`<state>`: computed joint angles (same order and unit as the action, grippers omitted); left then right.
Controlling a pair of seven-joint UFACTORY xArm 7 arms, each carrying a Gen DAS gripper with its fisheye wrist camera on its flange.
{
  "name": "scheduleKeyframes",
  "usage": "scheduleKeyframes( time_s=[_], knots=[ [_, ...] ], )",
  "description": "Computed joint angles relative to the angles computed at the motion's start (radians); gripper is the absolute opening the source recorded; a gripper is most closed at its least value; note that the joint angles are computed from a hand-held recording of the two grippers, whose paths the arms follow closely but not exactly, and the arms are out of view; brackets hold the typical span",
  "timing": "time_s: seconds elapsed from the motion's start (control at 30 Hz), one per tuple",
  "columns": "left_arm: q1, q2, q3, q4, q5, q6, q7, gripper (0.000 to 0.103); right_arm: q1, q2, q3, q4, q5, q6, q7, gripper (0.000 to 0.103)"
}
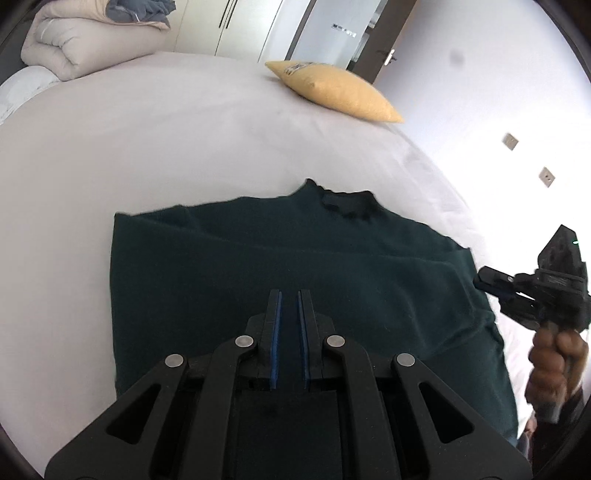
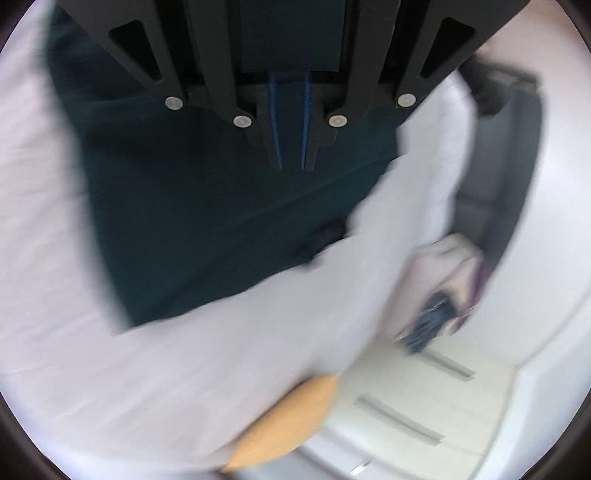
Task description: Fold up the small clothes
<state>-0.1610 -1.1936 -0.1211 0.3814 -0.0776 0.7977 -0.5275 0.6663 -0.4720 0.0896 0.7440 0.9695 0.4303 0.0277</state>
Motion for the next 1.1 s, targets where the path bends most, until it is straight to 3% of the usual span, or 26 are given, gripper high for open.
scheduleKeyframes(
  time_s=[0.1, 0.17, 0.2, 0.23, 0.27, 0.33, 0.43, 0.5, 0.57, 0.6, 0.67, 0.8, 0.97, 1.1],
  knots=[
    [0.039, 0.046, 0.041, -0.013, 0.011, 0.016, 0.006, 0.008, 0.092, 0.149, -0.032, 0.108, 0.170, 0.030, -0.181, 0.014],
    [0.048, 0.014, 0.099, -0.059, -0.016, 0.016, 0.017, 0.008, 0.084, 0.228, -0.025, 0.153, 0.220, 0.073, -0.215, 0.014],
    [0.045, -0.030, 0.160, -0.106, -0.049, -0.003, 0.037, 0.008, 0.071, 0.258, -0.021, 0.159, 0.235, 0.089, -0.209, 0.014],
    [0.050, -0.070, 0.213, -0.143, -0.073, -0.016, 0.067, 0.008, 0.036, 0.273, 0.002, 0.150, 0.243, 0.087, -0.195, 0.006],
    [0.057, -0.104, 0.265, -0.175, -0.100, -0.031, 0.100, 0.008, 0.042, 0.277, -0.016, 0.141, 0.289, 0.093, -0.223, 0.000],
    [0.080, -0.130, 0.315, -0.183, -0.131, -0.014, 0.148, 0.008, 0.036, 0.250, -0.041, 0.100, 0.425, 0.114, -0.331, 0.000],
    [0.097, -0.096, 0.358, -0.157, -0.172, -0.037, 0.215, 0.008, -0.027, 0.189, -0.014, 0.048, 0.444, 0.130, -0.364, 0.000],
    [0.075, -0.026, 0.423, -0.145, -0.241, -0.135, 0.263, 0.008, -0.055, 0.173, -0.007, 0.031, 0.456, 0.160, -0.381, 0.000],
    [0.096, 0.016, 0.462, -0.127, -0.294, -0.177, 0.310, 0.008, -0.084, 0.165, 0.005, 0.026, 0.452, 0.184, -0.383, 0.000],
    [0.067, 0.090, 0.483, -0.097, -0.310, -0.215, 0.331, 0.008, -0.097, 0.165, 0.011, 0.027, 0.455, 0.194, -0.385, 0.000],
    [0.069, 0.142, 0.527, -0.073, -0.333, -0.185, 0.352, 0.008, -0.119, 0.162, 0.025, 0.025, 0.475, 0.209, -0.395, 0.000],
    [0.113, 0.101, 0.500, -0.106, -0.368, -0.135, 0.401, 0.008, -0.149, 0.157, 0.046, 0.028, 0.471, 0.220, -0.391, 0.000],
    [0.221, -0.061, 0.412, -0.176, -0.383, -0.016, 0.361, 0.008, -0.162, 0.108, 0.056, -0.013, 0.420, 0.223, -0.342, 0.001],
    [0.281, -0.277, 0.324, -0.225, -0.334, 0.170, 0.281, 0.008, -0.151, -0.009, 0.040, -0.119, 0.422, 0.216, -0.314, 0.002]
  ],
)
